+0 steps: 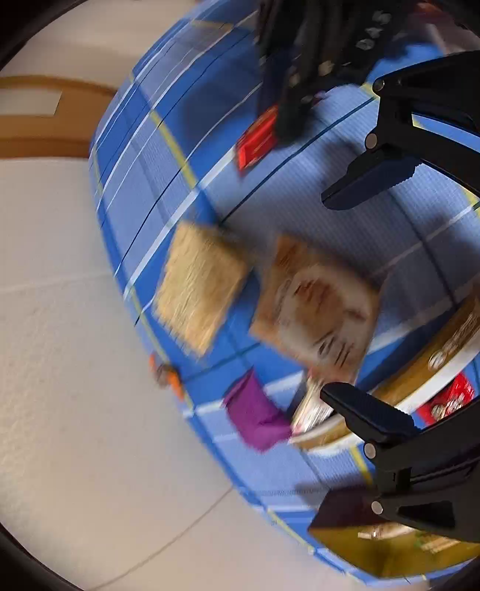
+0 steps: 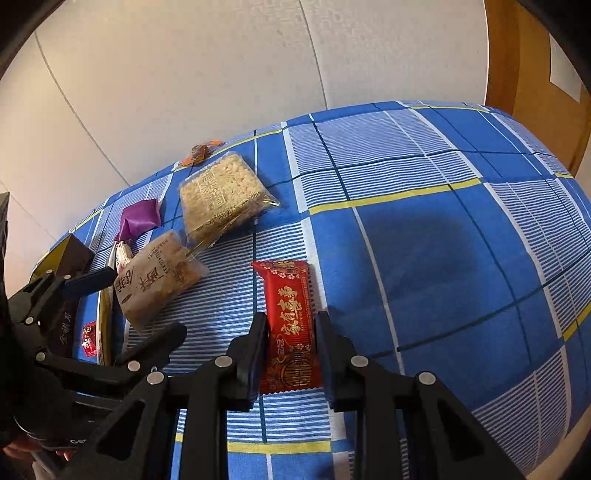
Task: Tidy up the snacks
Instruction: 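Grasp the red candy packet with the right tool while the left tool reaches the round pastry pack, then grasp the round pastry pack with the left tool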
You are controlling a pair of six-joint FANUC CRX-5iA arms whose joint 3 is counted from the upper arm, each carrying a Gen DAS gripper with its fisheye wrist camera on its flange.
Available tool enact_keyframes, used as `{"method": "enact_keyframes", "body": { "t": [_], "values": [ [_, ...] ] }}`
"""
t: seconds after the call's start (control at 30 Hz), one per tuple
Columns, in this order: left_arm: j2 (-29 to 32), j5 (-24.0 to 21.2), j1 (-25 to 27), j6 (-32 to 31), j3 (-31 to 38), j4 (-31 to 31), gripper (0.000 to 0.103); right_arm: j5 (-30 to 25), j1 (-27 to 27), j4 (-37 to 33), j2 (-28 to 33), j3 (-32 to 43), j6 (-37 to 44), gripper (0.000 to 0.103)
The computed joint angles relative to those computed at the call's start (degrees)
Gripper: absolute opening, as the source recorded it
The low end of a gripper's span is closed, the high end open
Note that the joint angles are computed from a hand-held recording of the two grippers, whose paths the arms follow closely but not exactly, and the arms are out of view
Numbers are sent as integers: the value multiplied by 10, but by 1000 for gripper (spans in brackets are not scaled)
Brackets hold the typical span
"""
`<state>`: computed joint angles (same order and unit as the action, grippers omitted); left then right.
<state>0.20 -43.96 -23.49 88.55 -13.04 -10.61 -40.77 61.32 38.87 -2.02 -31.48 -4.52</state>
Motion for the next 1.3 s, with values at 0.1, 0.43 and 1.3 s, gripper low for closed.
{"method": "enact_keyframes", "body": {
  "t": [0.1,0.43,1.3],
  "values": [
    [12,5,-1,18,15,-17,95,0,0,0,1,1,0,26],
    [26,-16,-24,20,28,-63,64,5,-1,3,-2,-2,-1,26],
    [-61,62,-16,115,-61,-52,29,-12,4,15,5,1,-1,26]
  ]
}}
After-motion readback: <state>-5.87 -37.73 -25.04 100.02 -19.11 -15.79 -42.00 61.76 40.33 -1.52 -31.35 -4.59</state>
